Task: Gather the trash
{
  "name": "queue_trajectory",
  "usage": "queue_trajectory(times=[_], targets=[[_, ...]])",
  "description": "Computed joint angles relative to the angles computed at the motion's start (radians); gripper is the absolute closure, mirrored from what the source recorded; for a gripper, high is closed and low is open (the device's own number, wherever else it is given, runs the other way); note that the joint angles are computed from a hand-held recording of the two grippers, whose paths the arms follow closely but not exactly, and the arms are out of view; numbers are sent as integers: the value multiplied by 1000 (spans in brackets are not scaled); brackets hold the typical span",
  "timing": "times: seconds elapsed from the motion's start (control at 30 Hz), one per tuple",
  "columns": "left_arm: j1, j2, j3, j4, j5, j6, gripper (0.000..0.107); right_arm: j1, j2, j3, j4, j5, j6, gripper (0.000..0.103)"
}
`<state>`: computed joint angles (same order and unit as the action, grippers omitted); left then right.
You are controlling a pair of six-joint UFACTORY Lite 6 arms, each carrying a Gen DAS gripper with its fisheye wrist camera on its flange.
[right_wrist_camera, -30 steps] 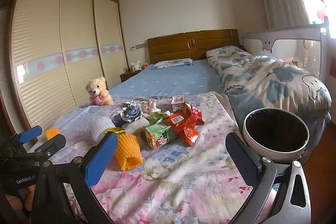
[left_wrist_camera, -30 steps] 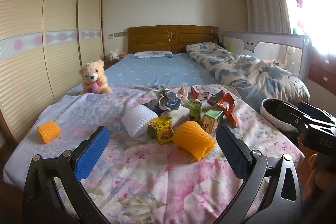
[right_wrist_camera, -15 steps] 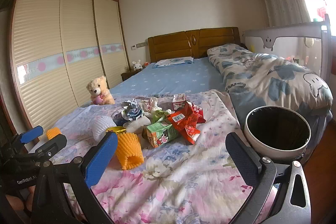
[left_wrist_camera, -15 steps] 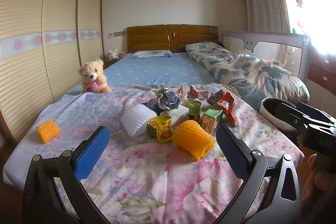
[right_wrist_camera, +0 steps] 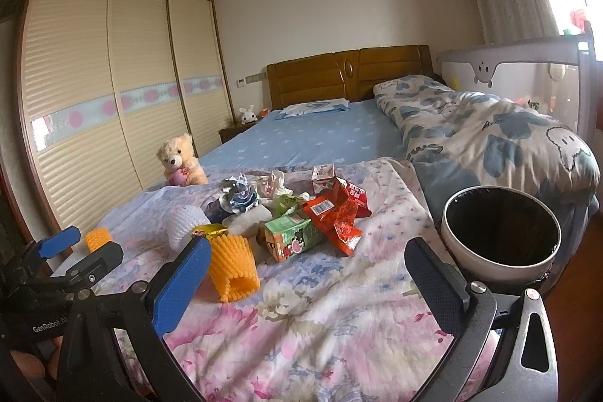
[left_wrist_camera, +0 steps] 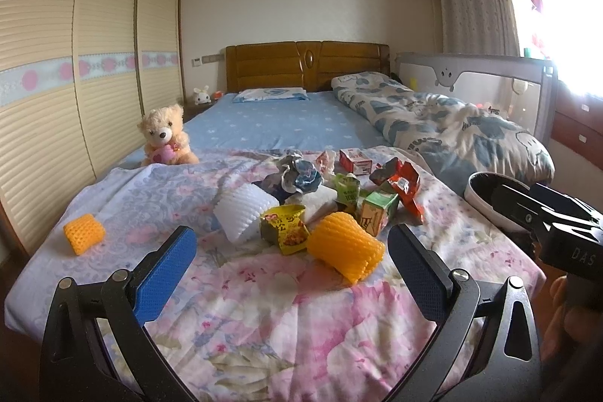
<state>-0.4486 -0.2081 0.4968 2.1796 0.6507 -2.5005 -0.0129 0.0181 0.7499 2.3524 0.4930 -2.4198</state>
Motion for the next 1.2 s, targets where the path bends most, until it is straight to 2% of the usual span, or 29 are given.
queue_trajectory(times=[0.47, 0.67, 0.8, 1.0, 1.07, 1.2], targets=[[11, 62, 28, 27, -22, -27, 4, -35, 48, 42, -114, 11, 103, 0], [28, 131, 87, 27, -56, -6, 4, -50, 165, 155, -281, -4, 241, 0], [53, 206, 159, 49, -120, -12, 4, -47, 264, 251, -362, -31, 311, 0], [109, 341, 305, 68, -245, -25, 4, -43, 433, 439, -532, -82, 479, 1], [118, 385, 356, 56, -274, -17, 4, -37, 499, 524, -636, -111, 589, 1], [146, 498, 481, 17, -351, 16, 4, -27, 641, 716, -916, -117, 869, 10]])
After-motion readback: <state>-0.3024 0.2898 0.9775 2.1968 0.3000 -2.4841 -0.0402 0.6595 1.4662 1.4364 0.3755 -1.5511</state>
